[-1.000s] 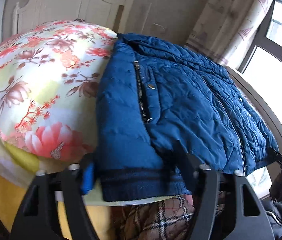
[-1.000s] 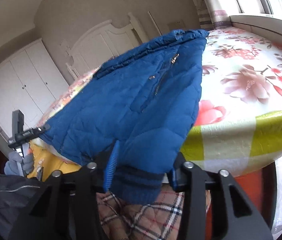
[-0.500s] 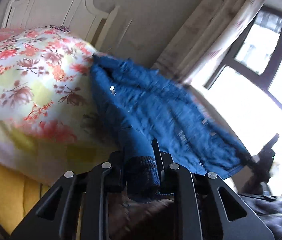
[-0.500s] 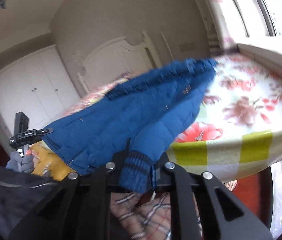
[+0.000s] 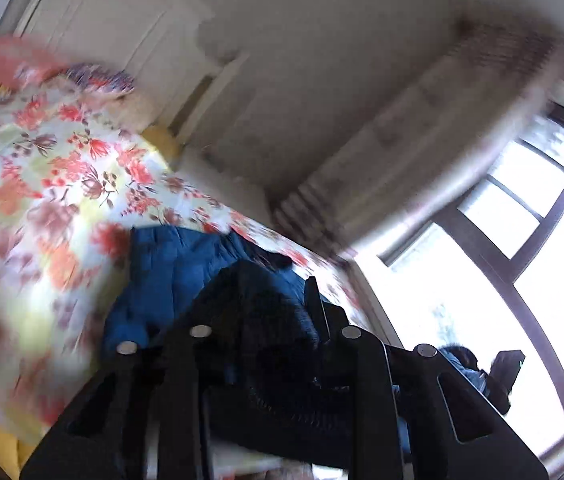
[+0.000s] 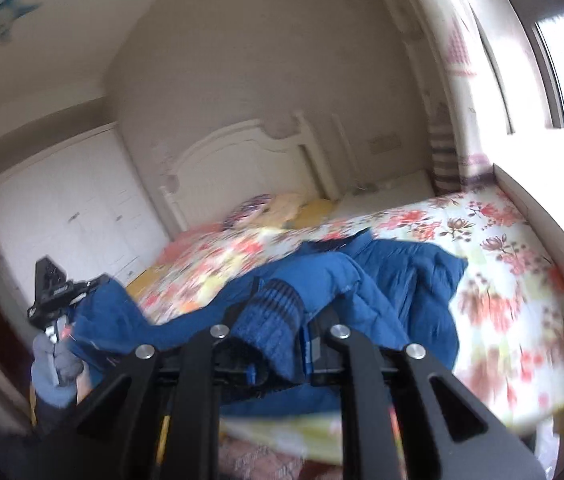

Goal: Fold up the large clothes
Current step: 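Lift the hem with both tools and fold it toward the collar, then open both tools and release the hem on the jacket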

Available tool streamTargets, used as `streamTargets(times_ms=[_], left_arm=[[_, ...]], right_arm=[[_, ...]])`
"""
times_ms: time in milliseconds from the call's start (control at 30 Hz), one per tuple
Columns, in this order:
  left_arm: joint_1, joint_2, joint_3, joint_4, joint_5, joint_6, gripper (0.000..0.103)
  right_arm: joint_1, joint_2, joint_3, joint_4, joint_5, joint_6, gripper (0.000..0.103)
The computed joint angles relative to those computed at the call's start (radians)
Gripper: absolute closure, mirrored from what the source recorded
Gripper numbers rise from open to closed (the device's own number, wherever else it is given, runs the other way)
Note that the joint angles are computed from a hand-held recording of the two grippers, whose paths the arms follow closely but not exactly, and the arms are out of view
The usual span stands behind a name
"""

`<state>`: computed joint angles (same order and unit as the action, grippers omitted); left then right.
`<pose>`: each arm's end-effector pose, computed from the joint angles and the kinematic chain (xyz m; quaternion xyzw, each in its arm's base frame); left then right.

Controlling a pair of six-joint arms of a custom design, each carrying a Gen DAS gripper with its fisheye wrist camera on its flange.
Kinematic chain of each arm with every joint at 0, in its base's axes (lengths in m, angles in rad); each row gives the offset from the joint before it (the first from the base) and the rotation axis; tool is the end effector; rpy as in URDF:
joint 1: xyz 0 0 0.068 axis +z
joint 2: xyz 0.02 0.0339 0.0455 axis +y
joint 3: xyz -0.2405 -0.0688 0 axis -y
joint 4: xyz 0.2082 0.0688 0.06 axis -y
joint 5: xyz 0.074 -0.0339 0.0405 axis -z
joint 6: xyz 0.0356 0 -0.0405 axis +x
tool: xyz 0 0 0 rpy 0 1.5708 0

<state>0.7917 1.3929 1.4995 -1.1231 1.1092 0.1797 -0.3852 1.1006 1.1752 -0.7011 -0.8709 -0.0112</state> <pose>0.1810 0.1380 0.3556 -0.1089 0.8231 -0.3393 0.4422 0.1888 -0.0472 0.3464 -0.0384 0.8291 0.2871 0.4783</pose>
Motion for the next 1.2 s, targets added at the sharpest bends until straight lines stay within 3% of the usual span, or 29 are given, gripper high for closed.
streamTargets(times_ms=[67, 100, 200, 233, 267, 333, 367, 400, 500, 667, 767, 867, 967, 1200], left_arm=[[-0.187, 0.107, 0.004, 0.299, -0.189, -0.29, 0.079], [-0.256, 0.193, 0.039, 0.363, -0.277, -0.345, 0.078], [-0.356, 0.399, 0.112, 0.423, -0.416, -0.367, 0.071], [-0.361, 0.468, 0.146, 0.416, -0.434, -0.361, 0.071], [-0.351, 0.501, 0.153, 0.414, -0.427, -0.347, 0.07], [-0.321, 0.58, 0.219, 0.378, -0.402, -0.324, 0.054], [-0.294, 0.605, 0.25, 0.37, -0.391, -0.316, 0.027], [-0.267, 0.609, 0.255, 0.385, -0.376, -0.311, 0.012], [-0.203, 0.65, 0.353, 0.345, -0.354, -0.25, 0.011], [-0.223, 0.787, 0.569, 0.098, -0.35, -0.006, 0.011], [-0.281, 0.746, 0.467, 0.163, -0.428, 0.084, 0.011], [-0.322, 0.749, 0.449, 0.173, -0.436, 0.144, 0.011], [-0.355, 0.784, 0.496, 0.134, -0.438, 0.178, 0.011], [-0.461, 0.895, 0.678, 0.056, -0.577, 0.213, 0.011]], right_arm=[[0.082, 0.205, 0.069, 0.141, 0.111, 0.145, 0.083], [0.104, 0.314, 0.108, 0.189, 0.131, 0.2, 0.08], [0.139, 0.563, 0.153, 0.334, 0.2, 0.263, 0.055], [0.142, 0.62, 0.159, 0.367, 0.202, 0.284, 0.041], [0.141, 0.649, 0.142, 0.407, 0.197, 0.293, 0.033], [0.121, 0.686, 0.104, 0.489, 0.184, 0.278, 0.033], [0.113, 0.691, 0.095, 0.499, 0.193, 0.264, 0.033], [0.101, 0.699, 0.105, 0.49, 0.202, 0.24, 0.033], [0.083, 0.745, 0.194, 0.408, 0.245, 0.1, 0.031], [0.12, 0.856, 0.376, 0.22, 0.31, -0.128, 0.027], [0.141, 0.95, 0.494, 0.161, 0.294, -0.156, 0.024], [0.167, 1.04, 0.616, 0.092, 0.294, -0.178, 0.024], [0.184, 1.09, 0.688, 0.052, 0.298, -0.198, 0.021], [0.196, 1.115, 0.735, 0.01, 0.295, -0.218, 0.021]])
